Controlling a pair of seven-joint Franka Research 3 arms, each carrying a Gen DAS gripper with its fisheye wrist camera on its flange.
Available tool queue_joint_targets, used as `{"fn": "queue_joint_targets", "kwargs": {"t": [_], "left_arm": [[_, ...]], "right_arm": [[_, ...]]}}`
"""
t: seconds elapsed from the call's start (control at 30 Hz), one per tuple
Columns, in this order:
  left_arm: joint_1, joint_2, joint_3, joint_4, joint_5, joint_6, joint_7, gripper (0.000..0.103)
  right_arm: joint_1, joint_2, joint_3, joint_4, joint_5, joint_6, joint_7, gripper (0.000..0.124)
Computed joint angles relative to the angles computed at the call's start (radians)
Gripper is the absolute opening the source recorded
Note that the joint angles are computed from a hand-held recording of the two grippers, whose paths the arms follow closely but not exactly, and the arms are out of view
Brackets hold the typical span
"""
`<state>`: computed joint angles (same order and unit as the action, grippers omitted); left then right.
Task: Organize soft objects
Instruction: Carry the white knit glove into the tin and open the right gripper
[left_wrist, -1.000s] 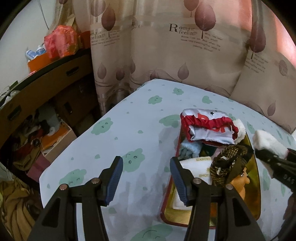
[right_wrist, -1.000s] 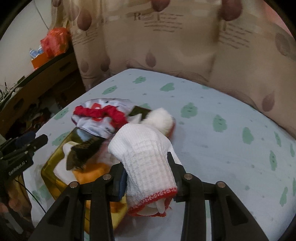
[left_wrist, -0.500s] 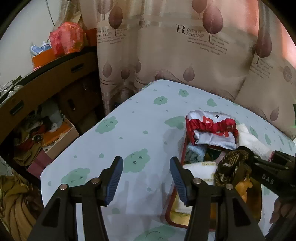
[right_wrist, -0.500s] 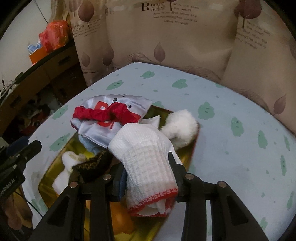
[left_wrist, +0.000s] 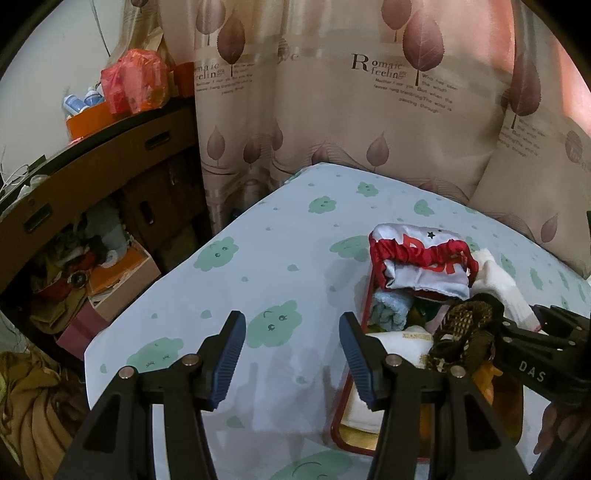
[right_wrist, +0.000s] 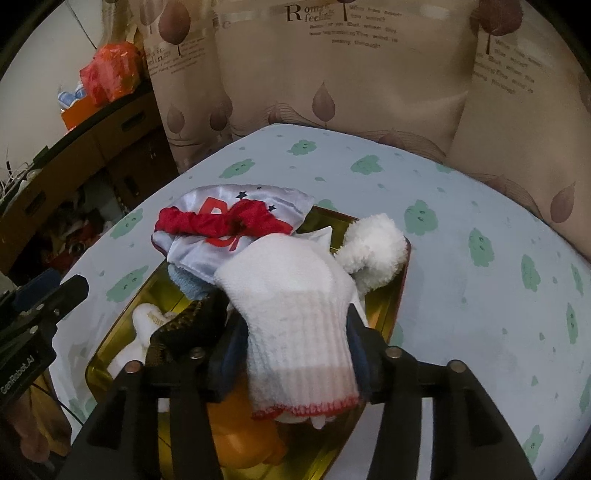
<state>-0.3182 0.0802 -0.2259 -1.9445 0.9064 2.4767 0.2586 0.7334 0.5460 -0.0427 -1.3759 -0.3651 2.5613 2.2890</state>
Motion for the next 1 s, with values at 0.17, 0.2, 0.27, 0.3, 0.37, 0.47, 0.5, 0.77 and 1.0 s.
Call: {"fn": "queue_joint_targets", "kwargs": {"t": [0.17, 0.2, 0.27, 0.3, 0.37, 0.47, 0.5, 0.77, 1.0], "left_arm": [[-0.002, 0.001, -0.002, 0.002, 0.0, -0.001, 0.003, 0.054], [-0.002, 0.001, -0.002, 0.001, -0.004, 0.001, 0.006, 0.054], [-0.003, 0.0, -0.002, 0.001, -0.007, 0.001, 0.008, 0.054], [-0.004, -0.001, -0.003, 0.002, -0.001, -0.001, 0.004, 0.054], [-0.007, 0.003, -0.003, 0.008, 0.006, -0.008, 0.006, 0.054], [-0.011, 0.007, -0.004, 0.013, 0.013, -0.015, 0.003, 0.054], [-0.012, 0.006, -0.004, 0.011, 0.014, -0.014, 0.002, 0.054], [-0.022, 0.004, -0.008, 0.011, 0.026, -0.018, -0.004, 0.054], [-0.038, 0.007, -0.015, 0.017, 0.061, -0.027, -0.005, 0.054]], "right_arm": [[0.022, -0.04, -0.023, -0.058, -0.046, 0.03, 0.063, 0.075], [0.027, -0.048, -0.026, -0.067, -0.06, 0.033, 0.076, 0.078], [0.028, -0.063, -0.025, -0.086, -0.081, 0.037, 0.092, 0.083], [0.027, -0.071, -0.022, -0.098, -0.089, 0.042, 0.099, 0.086], [0.026, -0.09, -0.016, -0.122, -0.102, 0.05, 0.116, 0.088], [0.03, -0.123, -0.013, -0.164, -0.133, 0.06, 0.15, 0.089], [0.034, -0.133, -0.013, -0.175, -0.148, 0.06, 0.169, 0.089], [0.088, -0.242, -0.028, -0.307, -0.413, 0.045, 0.478, 0.099], [0.043, -0.272, 0.06, -0.338, -0.467, -0.013, 0.512, 0.1]]}}
